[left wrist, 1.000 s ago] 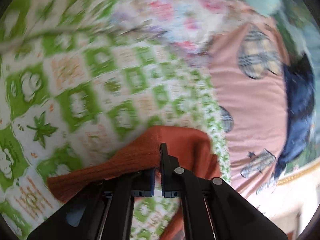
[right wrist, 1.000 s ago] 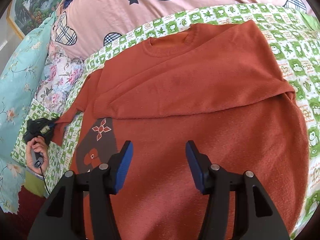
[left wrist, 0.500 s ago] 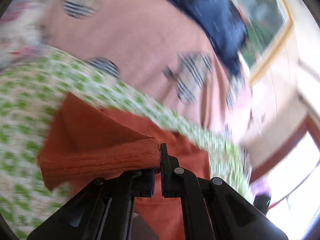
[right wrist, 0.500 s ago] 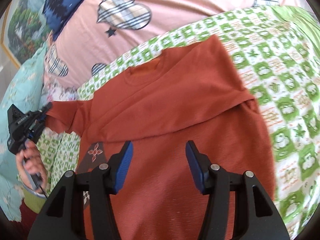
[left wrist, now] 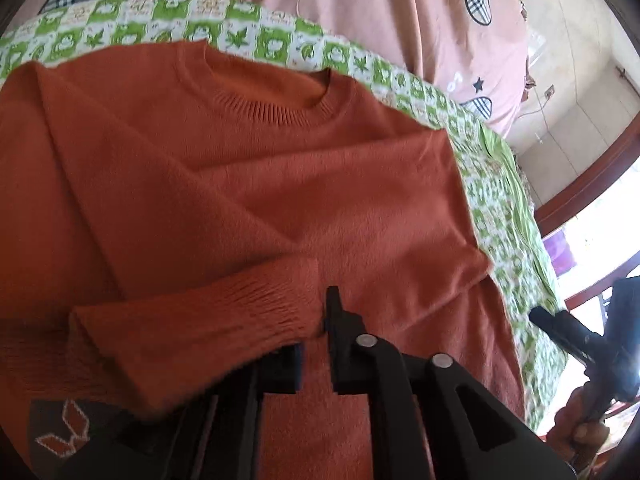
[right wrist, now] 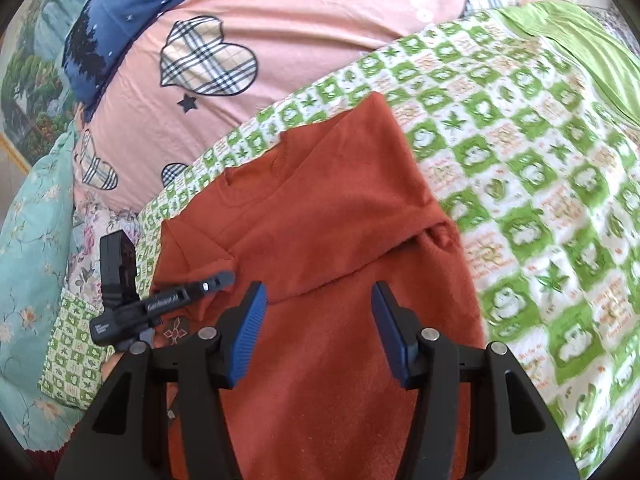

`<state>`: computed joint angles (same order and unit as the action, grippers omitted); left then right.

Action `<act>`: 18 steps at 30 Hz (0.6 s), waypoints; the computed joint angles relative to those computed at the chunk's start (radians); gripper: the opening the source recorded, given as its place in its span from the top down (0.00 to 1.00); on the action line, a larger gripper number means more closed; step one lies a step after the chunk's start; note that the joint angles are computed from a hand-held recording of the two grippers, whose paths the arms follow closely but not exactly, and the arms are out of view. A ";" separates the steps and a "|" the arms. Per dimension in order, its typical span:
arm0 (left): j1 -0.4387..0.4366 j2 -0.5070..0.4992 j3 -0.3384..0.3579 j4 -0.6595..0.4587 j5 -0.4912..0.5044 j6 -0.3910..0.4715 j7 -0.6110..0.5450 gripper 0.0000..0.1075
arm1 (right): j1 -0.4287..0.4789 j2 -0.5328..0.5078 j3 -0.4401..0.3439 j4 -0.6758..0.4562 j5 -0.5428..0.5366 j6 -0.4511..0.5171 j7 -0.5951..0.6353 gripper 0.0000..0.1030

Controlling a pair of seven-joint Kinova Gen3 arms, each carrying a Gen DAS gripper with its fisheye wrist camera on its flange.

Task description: Fold small clothes

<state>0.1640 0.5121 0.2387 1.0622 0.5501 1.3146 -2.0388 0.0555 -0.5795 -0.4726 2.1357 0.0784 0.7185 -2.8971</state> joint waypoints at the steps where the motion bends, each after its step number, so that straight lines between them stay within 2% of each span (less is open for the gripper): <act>1: -0.012 -0.010 -0.001 0.013 0.004 0.014 -0.016 0.85 | -0.006 0.017 0.000 -0.002 0.004 -0.018 0.009 0.46; 2: -0.036 -0.032 0.003 0.044 0.008 0.022 -0.047 0.81 | -0.011 0.042 -0.001 -0.007 0.005 -0.038 0.027 0.45; 3: -0.056 -0.049 0.001 0.066 0.016 0.031 -0.076 0.72 | -0.024 0.065 0.001 -0.012 0.016 -0.053 0.032 0.43; 5: -0.111 -0.087 -0.009 0.117 0.036 0.061 -0.140 0.62 | -0.081 0.130 0.010 -0.029 0.081 -0.078 0.003 0.37; 7: -0.143 -0.120 -0.032 0.146 0.037 0.076 -0.170 0.62 | -0.166 0.212 0.042 -0.058 0.158 -0.099 -0.008 0.35; 10: -0.176 -0.173 -0.104 0.198 -0.008 0.000 -0.163 0.62 | -0.293 0.335 0.089 -0.139 0.266 -0.066 0.034 0.35; 12: -0.199 -0.180 -0.138 0.205 -0.028 -0.056 -0.112 0.62 | -0.305 0.406 0.051 -0.209 0.348 -0.014 0.076 0.34; 13: -0.211 -0.177 -0.150 0.201 -0.034 -0.083 -0.080 0.62 | -0.283 0.440 0.006 -0.243 0.388 0.010 0.103 0.32; 16: -0.250 -0.139 -0.149 0.159 -0.036 -0.089 -0.039 0.62 | -0.230 0.536 -0.116 -0.334 0.506 0.080 0.195 0.27; 18: -0.262 -0.122 -0.138 0.141 -0.037 -0.095 -0.032 0.63 | -0.258 0.594 -0.131 -0.383 0.579 0.119 0.252 0.27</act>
